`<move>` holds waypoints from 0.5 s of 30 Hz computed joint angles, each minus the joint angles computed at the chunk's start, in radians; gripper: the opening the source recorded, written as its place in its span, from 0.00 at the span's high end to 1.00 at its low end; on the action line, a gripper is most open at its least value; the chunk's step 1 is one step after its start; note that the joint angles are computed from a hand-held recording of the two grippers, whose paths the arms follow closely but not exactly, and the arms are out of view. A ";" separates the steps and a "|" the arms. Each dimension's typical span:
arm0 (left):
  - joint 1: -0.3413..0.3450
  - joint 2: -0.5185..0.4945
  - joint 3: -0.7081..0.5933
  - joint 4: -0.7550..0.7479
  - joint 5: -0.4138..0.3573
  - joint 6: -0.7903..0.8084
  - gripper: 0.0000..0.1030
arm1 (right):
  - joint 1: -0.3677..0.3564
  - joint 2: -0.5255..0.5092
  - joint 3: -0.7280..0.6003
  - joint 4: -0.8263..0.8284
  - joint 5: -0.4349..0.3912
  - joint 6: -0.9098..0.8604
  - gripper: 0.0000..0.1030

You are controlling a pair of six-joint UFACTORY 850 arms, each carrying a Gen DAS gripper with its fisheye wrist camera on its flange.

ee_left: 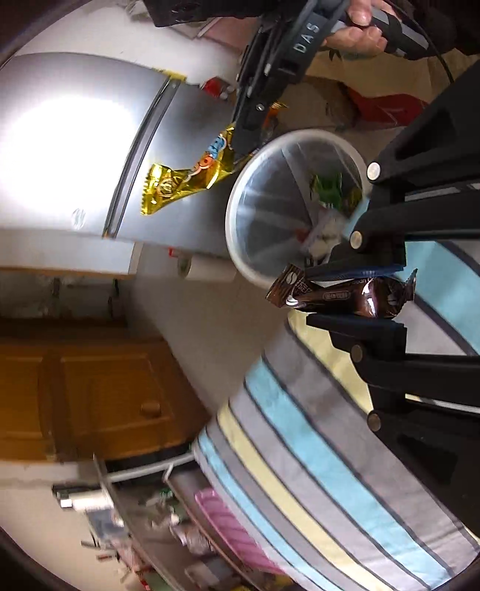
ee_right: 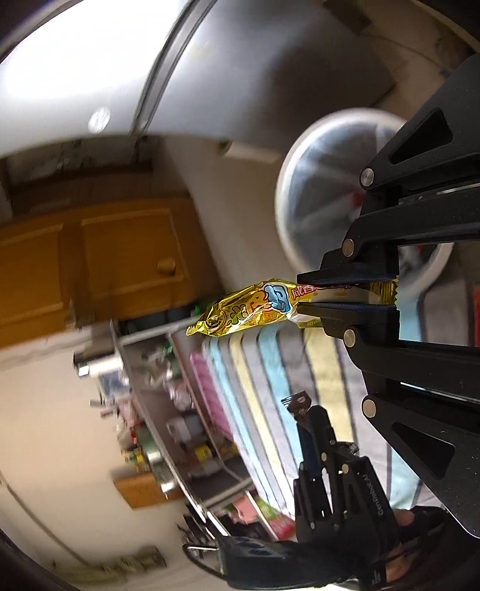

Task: Collect trash
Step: 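Carry both wrappers over the bin and open both tools to drop them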

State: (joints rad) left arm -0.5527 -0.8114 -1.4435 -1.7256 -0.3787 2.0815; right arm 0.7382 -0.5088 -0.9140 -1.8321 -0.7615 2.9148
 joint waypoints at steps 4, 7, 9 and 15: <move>-0.041 -0.047 -0.059 0.113 -0.012 -0.112 0.82 | -0.016 0.013 0.047 0.045 0.030 0.020 0.92; -0.065 -0.083 -0.107 0.229 -0.022 -0.232 0.82 | -0.034 0.010 0.076 0.076 0.054 0.041 0.92; -0.080 -0.102 -0.133 0.273 -0.018 -0.276 0.82 | -0.042 0.008 0.090 0.085 0.066 0.055 0.92; -0.118 -0.146 -0.186 0.365 0.017 -0.378 0.82 | -0.068 -0.018 0.098 0.146 0.115 0.022 0.92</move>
